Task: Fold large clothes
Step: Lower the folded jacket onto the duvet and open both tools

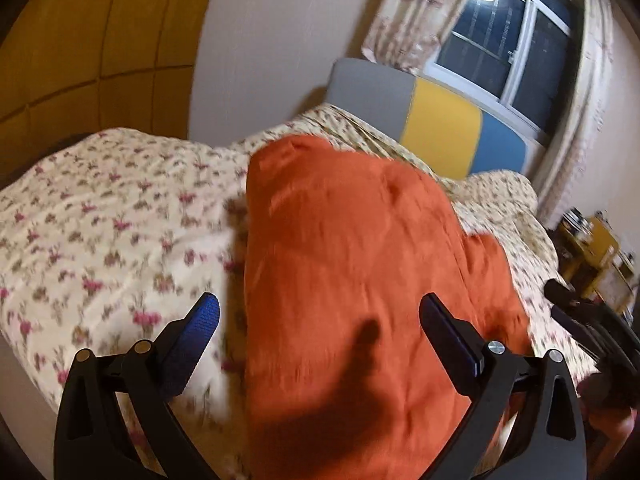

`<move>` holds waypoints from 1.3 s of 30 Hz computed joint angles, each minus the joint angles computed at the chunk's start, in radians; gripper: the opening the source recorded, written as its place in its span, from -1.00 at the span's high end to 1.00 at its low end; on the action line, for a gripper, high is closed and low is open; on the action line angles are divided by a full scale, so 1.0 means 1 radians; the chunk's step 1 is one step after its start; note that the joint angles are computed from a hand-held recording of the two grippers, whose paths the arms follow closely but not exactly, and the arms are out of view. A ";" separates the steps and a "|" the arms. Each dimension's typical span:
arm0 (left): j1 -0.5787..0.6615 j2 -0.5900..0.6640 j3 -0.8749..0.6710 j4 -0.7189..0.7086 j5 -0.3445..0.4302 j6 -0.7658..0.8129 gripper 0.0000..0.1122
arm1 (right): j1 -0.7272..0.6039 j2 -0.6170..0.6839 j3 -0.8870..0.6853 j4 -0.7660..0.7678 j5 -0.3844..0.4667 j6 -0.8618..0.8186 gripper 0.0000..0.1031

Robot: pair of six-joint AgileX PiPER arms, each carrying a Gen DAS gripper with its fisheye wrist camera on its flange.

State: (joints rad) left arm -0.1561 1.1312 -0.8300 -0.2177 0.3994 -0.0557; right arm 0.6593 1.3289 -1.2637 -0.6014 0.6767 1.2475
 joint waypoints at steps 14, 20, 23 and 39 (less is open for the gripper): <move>-0.109 0.509 -0.485 0.485 0.142 -0.434 -0.77 | -0.111 0.565 -0.659 0.354 0.196 -0.549 0.03; -0.091 0.577 -0.479 0.475 0.077 -0.453 -0.78 | -0.137 0.613 -0.656 0.397 0.164 -0.571 0.03; -0.081 0.607 -0.491 0.442 0.059 -0.443 -0.78 | -0.163 0.640 -0.660 0.449 0.137 -0.602 0.02; -0.110 0.568 -0.400 0.598 -0.026 -0.591 -0.78 | -0.142 0.560 -0.471 0.341 -0.006 -0.468 -0.12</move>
State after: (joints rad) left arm -0.2665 1.6991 -1.2299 0.3803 0.3737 -0.6469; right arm 0.5174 1.8892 -1.7349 -0.2601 0.6706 0.7798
